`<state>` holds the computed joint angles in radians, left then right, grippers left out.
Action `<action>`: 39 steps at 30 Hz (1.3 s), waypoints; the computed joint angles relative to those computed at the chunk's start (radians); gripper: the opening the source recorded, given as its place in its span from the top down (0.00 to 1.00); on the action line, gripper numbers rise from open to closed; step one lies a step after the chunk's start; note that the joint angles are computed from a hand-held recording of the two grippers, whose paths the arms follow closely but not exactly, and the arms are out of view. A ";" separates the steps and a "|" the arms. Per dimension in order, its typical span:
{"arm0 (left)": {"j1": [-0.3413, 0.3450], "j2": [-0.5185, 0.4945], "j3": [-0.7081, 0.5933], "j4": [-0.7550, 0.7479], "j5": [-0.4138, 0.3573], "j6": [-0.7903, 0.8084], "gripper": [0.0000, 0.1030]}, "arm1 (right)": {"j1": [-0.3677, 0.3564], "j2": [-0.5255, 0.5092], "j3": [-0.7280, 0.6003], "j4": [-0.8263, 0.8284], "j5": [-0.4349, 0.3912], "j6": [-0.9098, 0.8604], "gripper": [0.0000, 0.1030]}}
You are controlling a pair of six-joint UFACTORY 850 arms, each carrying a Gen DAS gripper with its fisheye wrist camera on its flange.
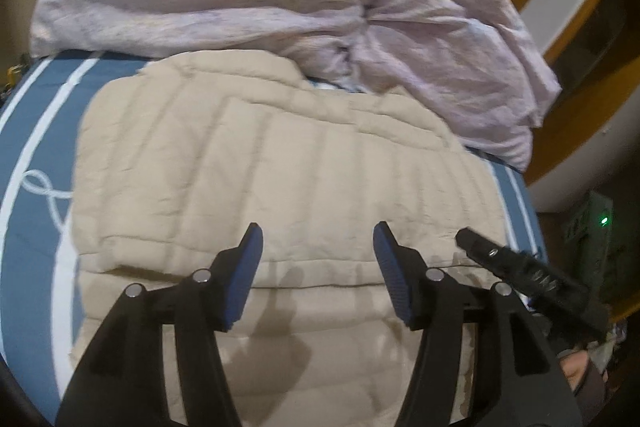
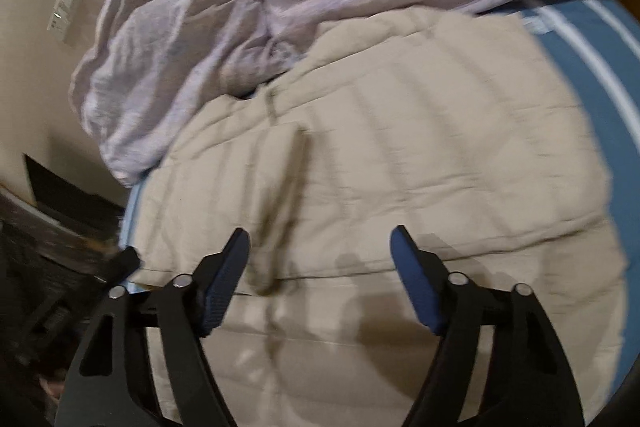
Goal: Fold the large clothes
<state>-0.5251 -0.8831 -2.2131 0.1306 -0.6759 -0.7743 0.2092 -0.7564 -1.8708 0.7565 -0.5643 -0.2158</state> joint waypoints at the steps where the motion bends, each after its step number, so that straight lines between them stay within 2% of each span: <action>1: 0.000 0.008 0.015 0.024 -0.006 -0.022 0.44 | 0.003 -0.016 -0.024 0.019 -0.022 -0.011 0.33; 6: -0.004 0.056 0.098 0.133 -0.025 -0.115 0.44 | 0.030 -0.103 -0.148 0.002 -0.118 0.018 0.43; 7: -0.005 0.063 0.110 0.154 -0.032 -0.134 0.44 | 0.035 -0.120 -0.168 0.001 -0.137 0.021 0.51; 9: -0.005 0.079 0.142 0.184 -0.039 -0.168 0.44 | 0.043 -0.145 -0.202 -0.018 -0.167 0.029 0.75; 10: -0.003 0.084 0.151 0.192 -0.043 -0.180 0.44 | 0.049 -0.147 -0.206 -0.039 -0.165 0.035 0.80; 11: -0.001 0.092 0.167 0.204 -0.046 -0.199 0.44 | 0.056 -0.135 -0.190 -0.062 -0.137 0.035 0.91; 12: 0.001 0.100 0.181 0.215 -0.049 -0.216 0.44 | 0.058 -0.123 -0.175 -0.072 -0.114 0.034 0.93; 15: 0.009 0.108 0.199 0.246 -0.066 -0.259 0.44 | 0.058 -0.070 -0.107 -0.141 -0.005 0.077 0.95; 17: 0.013 0.101 0.194 0.264 -0.088 -0.279 0.44 | 0.052 -0.049 -0.083 -0.221 0.031 0.155 0.95; 26: 0.038 0.016 0.097 0.236 -0.193 -0.273 0.44 | 0.043 -0.067 -0.084 -0.419 -0.009 0.334 0.95; 31: 0.040 -0.005 0.082 0.233 -0.215 -0.272 0.44 | 0.043 -0.080 -0.096 -0.421 -0.028 0.326 0.95; 33: 0.038 -0.014 0.069 0.236 -0.224 -0.272 0.44 | 0.042 -0.069 -0.088 -0.428 -0.015 0.330 0.95; 39: 0.040 -0.031 0.045 0.233 -0.235 -0.265 0.44 | 0.054 -0.015 -0.051 -0.432 0.108 0.278 0.94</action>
<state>-0.4848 -0.9138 -2.1681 0.3638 -0.9105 -1.0391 0.2634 -0.7710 -1.9215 0.3241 -0.4561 0.0619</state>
